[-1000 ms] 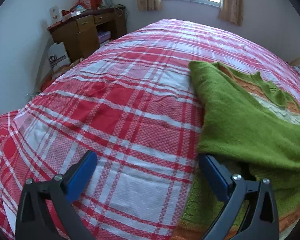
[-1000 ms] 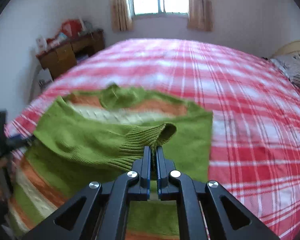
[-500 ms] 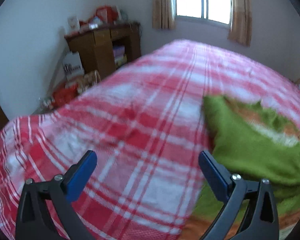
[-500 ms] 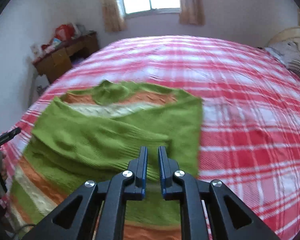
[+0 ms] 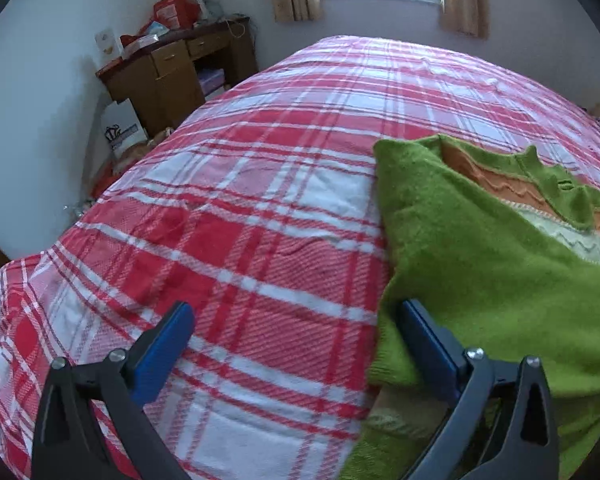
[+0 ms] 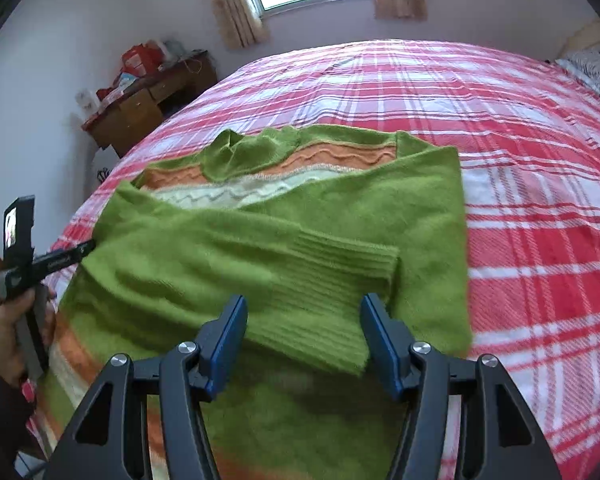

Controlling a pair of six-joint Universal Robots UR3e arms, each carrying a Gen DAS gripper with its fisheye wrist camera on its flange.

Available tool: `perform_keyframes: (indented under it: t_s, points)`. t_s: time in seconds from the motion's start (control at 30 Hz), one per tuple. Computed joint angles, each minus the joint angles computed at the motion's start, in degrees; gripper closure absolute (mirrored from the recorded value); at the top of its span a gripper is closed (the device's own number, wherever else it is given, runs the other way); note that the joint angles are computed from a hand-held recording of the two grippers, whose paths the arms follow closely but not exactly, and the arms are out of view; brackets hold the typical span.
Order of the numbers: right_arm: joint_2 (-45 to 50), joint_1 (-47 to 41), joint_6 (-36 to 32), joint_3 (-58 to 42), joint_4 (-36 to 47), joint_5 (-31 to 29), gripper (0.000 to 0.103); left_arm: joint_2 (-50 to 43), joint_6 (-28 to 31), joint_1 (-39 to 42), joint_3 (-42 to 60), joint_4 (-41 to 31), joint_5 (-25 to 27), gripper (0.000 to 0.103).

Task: Fold small clothes
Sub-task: 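Press the folded sleeve flat with the left gripper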

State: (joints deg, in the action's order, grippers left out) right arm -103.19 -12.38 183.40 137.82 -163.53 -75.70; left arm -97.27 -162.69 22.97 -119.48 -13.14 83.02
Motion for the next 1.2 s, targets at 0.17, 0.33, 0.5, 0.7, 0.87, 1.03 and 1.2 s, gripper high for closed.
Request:
perform_keyframes:
  t_s: [0.17,0.33,0.5,0.7,0.87,1.03,1.2]
  points:
    - [-0.65,3.29,1.24,1.30,-1.32,-2.15,0.038,0.02,-1.56,3.40,0.47,-2.92,-1.01,0.000]
    - [-0.08,6.46,3.57,0.50,-3.55,-6.27,0.038,2.20,-1.84,4.22,-1.80,-1.14,-1.95,0.000]
    - [1.90,8.30,3.08,-1.30,-0.48,-11.00,0.038,0.94,-2.35,2.49,-1.44,-0.37,1.25,0.000]
    - [-3.34,6.65,4.10,2.13,-1.46,-10.22,0.038,1.74,-1.54,3.41,-2.39,-0.25,0.04,0.000]
    - [-0.63,9.64,5.89,-1.01,-4.95,-11.21,0.038,1.31,-1.67,2.55,-2.17,0.36,1.43,0.000]
    - [6.54,11.21,5.72,-4.95,-5.95,-10.66,0.038,1.32,-1.97,2.68,-1.96,-0.13,1.26,0.000]
    - [9.14,13.11,5.89,-3.94,-8.26,-12.86,0.038,3.79,-2.34,0.98,-4.13,4.08,3.24,0.000]
